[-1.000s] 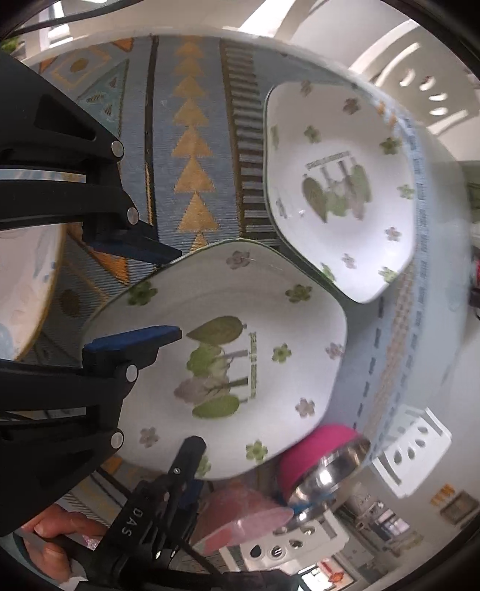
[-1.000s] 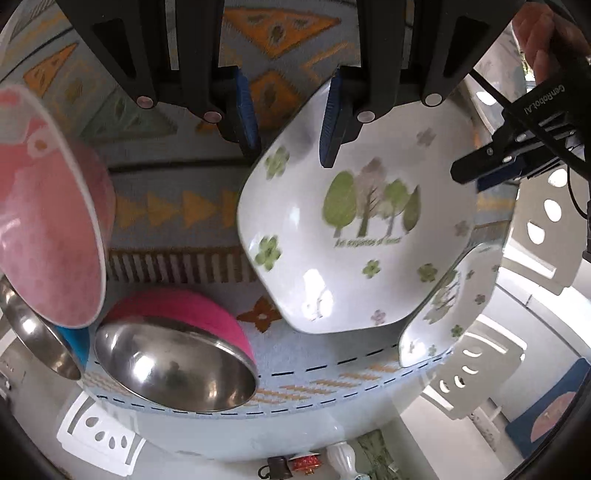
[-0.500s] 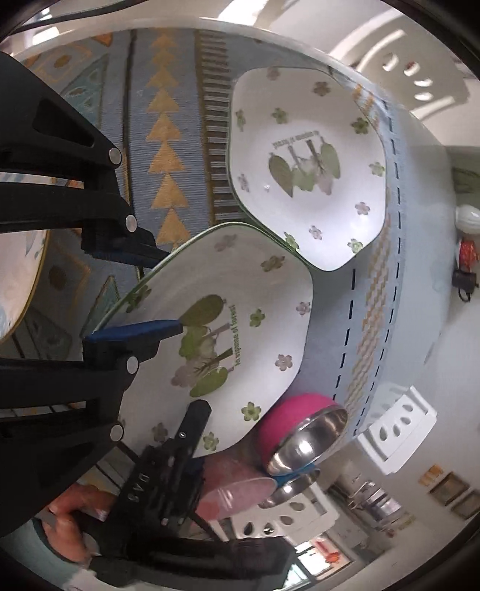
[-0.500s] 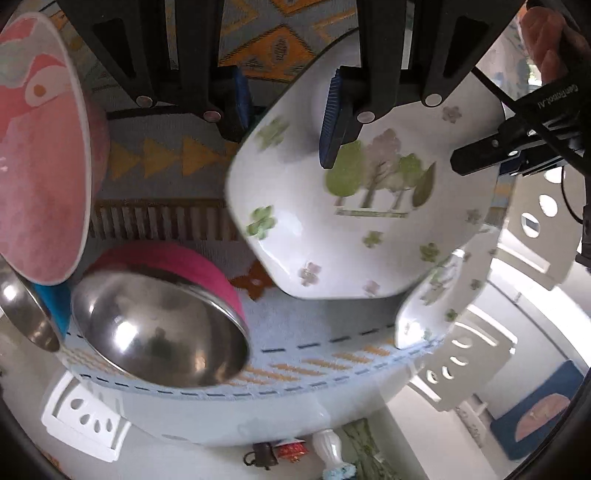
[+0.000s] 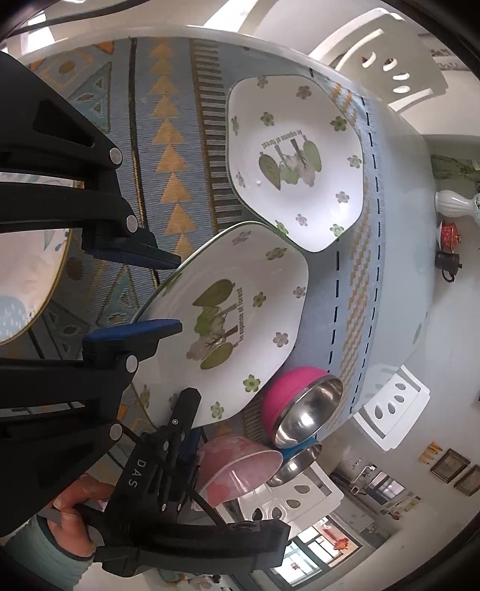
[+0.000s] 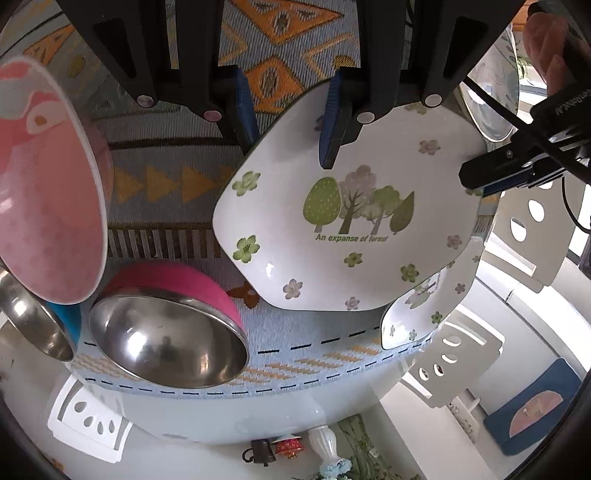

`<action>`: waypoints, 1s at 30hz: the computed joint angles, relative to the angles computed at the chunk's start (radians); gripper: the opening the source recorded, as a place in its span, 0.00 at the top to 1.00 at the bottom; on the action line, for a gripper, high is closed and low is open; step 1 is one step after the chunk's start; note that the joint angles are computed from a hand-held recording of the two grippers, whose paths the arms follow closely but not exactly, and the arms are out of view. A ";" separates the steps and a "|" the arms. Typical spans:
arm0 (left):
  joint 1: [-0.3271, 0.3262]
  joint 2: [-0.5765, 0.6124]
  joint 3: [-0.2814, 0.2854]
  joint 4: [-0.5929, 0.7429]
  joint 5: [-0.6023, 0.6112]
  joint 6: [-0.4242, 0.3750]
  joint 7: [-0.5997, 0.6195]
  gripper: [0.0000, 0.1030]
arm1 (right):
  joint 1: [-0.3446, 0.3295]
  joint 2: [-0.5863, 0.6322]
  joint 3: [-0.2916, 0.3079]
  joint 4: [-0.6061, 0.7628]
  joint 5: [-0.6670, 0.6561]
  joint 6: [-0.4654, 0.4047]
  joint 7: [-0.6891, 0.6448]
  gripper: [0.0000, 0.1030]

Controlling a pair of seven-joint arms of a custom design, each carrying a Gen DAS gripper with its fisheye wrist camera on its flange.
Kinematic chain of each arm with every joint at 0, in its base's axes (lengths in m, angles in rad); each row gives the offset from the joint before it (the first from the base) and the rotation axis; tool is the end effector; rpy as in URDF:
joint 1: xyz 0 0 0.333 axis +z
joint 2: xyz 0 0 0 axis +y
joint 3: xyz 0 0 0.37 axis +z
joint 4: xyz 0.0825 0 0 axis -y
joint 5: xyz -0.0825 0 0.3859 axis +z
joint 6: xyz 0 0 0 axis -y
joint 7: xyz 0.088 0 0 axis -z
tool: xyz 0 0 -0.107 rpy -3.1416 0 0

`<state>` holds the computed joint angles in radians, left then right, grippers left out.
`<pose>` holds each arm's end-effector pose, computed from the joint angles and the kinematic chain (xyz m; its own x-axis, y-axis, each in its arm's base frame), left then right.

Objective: Organize plates and bowls
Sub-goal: 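Lift the hexagonal plate with both tools and carry it toward the blue-leaf plate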

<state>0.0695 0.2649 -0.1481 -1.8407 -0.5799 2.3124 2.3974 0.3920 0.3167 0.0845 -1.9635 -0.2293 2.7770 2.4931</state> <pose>0.6577 -0.0542 0.4610 -0.5496 -0.7909 0.2691 -0.8013 0.4080 -0.4376 0.5910 0.3107 0.4181 -0.1914 -0.9403 -0.2814 -0.8686 0.2958 -0.3976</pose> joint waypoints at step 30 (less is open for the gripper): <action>0.016 0.210 -0.002 0.222 0.060 -0.136 -0.316 0.48 | -0.032 0.059 -0.010 0.079 0.046 -0.063 0.084 0.48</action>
<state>0.0851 0.4752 -0.1499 -1.6184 -0.5197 2.1764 2.0817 0.3598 0.3762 0.0746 -1.8844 -0.1834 2.7136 2.5775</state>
